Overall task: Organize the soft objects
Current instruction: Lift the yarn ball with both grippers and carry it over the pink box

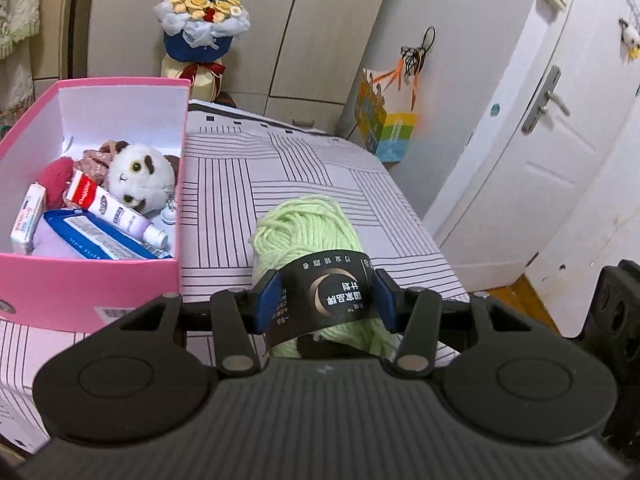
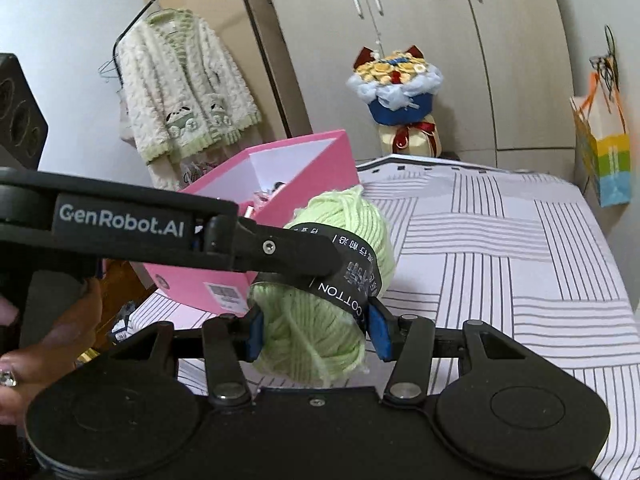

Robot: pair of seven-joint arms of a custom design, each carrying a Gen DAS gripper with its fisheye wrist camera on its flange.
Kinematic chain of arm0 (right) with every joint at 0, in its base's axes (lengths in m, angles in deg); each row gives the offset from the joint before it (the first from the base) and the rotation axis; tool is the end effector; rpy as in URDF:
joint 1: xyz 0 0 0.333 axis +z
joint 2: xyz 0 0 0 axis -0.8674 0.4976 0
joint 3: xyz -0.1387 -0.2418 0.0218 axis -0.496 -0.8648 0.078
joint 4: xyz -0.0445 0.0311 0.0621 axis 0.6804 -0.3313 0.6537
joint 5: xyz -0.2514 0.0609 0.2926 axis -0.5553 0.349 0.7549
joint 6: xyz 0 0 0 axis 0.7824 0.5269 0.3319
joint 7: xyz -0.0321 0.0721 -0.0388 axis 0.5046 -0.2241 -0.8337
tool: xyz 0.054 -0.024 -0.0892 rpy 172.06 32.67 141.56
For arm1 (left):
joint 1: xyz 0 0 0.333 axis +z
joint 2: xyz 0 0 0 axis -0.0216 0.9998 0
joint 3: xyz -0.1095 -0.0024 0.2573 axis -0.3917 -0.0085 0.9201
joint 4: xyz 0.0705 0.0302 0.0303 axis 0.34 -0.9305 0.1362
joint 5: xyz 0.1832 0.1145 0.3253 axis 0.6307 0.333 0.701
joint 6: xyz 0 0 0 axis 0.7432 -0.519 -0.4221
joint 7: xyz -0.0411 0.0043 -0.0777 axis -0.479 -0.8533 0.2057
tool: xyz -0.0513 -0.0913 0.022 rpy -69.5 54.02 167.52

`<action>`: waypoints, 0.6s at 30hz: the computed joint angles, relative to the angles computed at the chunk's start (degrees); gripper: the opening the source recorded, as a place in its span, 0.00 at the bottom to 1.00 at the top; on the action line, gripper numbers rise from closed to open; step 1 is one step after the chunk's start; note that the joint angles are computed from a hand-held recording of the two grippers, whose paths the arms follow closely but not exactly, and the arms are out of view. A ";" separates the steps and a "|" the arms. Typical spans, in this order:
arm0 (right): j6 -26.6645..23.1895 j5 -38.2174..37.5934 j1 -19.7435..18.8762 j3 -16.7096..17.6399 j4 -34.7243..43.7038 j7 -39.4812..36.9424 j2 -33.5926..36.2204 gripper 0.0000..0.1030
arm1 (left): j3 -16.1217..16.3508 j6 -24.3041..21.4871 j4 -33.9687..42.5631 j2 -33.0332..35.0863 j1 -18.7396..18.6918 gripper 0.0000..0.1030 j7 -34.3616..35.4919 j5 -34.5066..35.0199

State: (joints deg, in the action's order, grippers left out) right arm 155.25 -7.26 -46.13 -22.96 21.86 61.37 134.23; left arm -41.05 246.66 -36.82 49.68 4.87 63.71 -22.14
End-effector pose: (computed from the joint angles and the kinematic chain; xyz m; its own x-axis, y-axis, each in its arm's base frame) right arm 0.7175 0.2983 0.3583 0.6238 -0.7439 -0.2396 -0.5201 -0.1663 -0.8378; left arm 0.6526 -0.1782 0.3848 -0.1252 -0.9442 0.3046 -0.6327 -0.1605 -0.7576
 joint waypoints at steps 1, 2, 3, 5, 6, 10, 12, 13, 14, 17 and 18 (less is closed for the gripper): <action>0.18 -0.18 0.18 -0.11 -0.59 -0.06 -0.56 0.54 | -0.10 0.69 -0.87 -0.60 0.29 0.48 -0.11 -0.05; 0.39 -0.51 0.48 -0.44 -1.44 0.07 -1.29 0.54 | -1.08 1.14 -1.66 -1.00 1.35 0.48 0.05 -0.07; 0.51 -1.64 1.47 -1.75 -2.35 1.31 -2.21 0.54 | -4.07 1.32 -2.29 -0.94 4.33 0.47 1.29 -0.13; 1.60 -3.35 2.98 -3.43 -4.40 3.36 -3.91 0.54 | -7.51 2.37 -3.73 -0.98 7.89 0.47 2.07 -0.11; 1.25 -4.03 3.24 -3.78 -4.94 4.18 -4.40 0.54 | -8.47 2.26 -4.69 -1.60 8.99 0.47 1.60 -0.22; 1.39 -2.35 1.69 -0.90 -7.35 2.32 -6.17 0.55 | -5.35 5.52 -9.49 -5.92 7.67 0.47 -1.26 1.17; 1.98 -0.99 1.14 0.60 -8.17 0.02 -6.89 0.55 | 2.02 8.54 -12.14 -8.76 1.55 0.47 -3.43 1.34; 1.87 -0.47 1.02 1.08 -8.16 -0.91 -7.05 0.55 | 6.60 9.94 -13.41 -10.06 -2.56 0.47 -3.89 0.51; 1.21 0.16 0.80 1.62 -7.75 -1.69 -7.06 0.55 | 11.16 11.23 -14.61 -11.15 -6.77 0.47 -3.74 -0.81; -1.96 1.51 1.02 1.95 -4.64 -1.60 -5.97 0.57 | 21.65 14.87 -17.79 -13.39 -16.54 0.48 -1.03 -6.09; -4.15 1.97 1.00 2.03 -2.61 -0.81 -5.02 0.57 | 24.30 15.75 -18.64 -13.89 -19.24 0.48 1.22 -8.98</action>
State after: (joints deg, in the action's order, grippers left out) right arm 151.11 -5.30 -45.14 -20.94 19.24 60.56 129.20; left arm -16.75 262.41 -55.45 35.78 -14.38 64.93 -31.12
